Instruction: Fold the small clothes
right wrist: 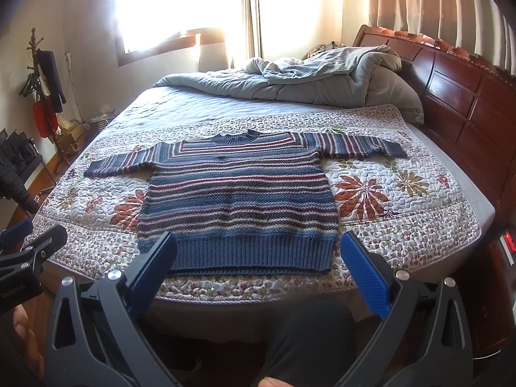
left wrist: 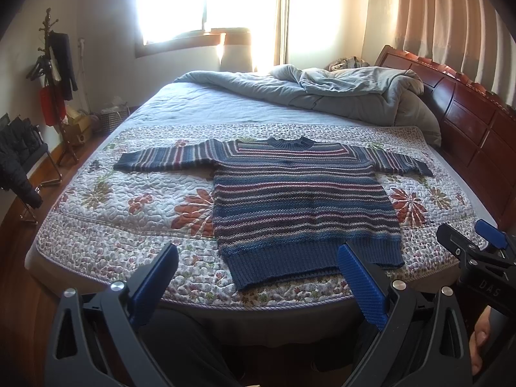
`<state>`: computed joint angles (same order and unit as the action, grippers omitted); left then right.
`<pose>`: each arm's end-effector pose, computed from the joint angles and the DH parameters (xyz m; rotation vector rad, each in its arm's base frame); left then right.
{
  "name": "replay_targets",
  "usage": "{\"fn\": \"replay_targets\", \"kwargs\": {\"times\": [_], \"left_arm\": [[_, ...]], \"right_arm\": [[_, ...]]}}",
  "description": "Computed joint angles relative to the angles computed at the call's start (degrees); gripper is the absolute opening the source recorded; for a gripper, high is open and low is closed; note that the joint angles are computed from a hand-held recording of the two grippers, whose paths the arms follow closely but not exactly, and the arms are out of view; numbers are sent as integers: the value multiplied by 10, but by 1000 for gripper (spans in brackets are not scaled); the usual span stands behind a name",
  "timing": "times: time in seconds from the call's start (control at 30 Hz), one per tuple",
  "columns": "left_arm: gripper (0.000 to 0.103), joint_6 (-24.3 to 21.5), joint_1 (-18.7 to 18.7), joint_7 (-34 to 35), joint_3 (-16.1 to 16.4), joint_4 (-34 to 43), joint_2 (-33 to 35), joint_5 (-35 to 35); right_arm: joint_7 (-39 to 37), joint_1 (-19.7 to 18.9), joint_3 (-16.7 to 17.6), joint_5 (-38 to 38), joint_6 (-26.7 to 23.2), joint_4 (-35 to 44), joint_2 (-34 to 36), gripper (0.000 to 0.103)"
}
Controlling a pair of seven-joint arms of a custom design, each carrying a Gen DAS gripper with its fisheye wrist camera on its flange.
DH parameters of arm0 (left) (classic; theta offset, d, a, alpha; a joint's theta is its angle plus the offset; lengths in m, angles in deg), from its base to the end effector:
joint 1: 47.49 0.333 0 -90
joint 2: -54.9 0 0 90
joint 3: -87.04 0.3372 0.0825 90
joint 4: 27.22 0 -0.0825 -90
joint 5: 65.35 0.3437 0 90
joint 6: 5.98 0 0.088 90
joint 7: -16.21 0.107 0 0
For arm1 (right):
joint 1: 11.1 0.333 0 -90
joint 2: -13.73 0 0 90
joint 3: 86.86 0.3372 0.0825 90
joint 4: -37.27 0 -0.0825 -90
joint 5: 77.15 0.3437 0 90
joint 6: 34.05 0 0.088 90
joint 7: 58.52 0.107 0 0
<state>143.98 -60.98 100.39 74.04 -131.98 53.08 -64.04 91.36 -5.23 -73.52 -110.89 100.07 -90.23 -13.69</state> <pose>0.5033 -0.2540 0.6670 -1.4368 2.1178 -0.9572 0.3805 0.1482 0.6492 -1.3766 2.0985 -0.9148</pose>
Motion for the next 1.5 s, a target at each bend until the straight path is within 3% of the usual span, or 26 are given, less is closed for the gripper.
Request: {"fn": "replay_targets", "kwargs": {"times": [0.77, 1.07, 1.17, 1.2, 1.27, 1.33, 1.37, 1.5], "left_arm": [[99, -7, -4, -5, -1, 21, 27, 9], [99, -20, -8, 3, -3, 58, 68, 6], [99, -28, -7, 36, -8, 85, 99, -21], [99, -25, -1, 75, -17, 99, 117, -57], [99, -10, 17, 165, -40, 116, 145, -142], [99, -14, 14, 199, -44, 153, 182, -156], [99, -25, 5, 196, -39, 180, 204, -142], [99, -48, -16, 199, -39, 282, 290, -123]], "right_arm": [[-2, 0, -7, 1, 2, 2, 11, 100], [-21, -2, -32, 17, 27, 3, 39, 100], [-57, 3, -75, 64, 85, -14, 53, 100], [-63, -3, -86, 75, 113, -24, 56, 100], [-58, -35, -86, 79, 173, -50, 55, 100], [-29, -72, -105, 66, 276, -90, 57, 100], [-31, -83, -110, 67, 292, -93, 64, 100], [-170, -52, -215, 207, 331, -82, 122, 100]]}}
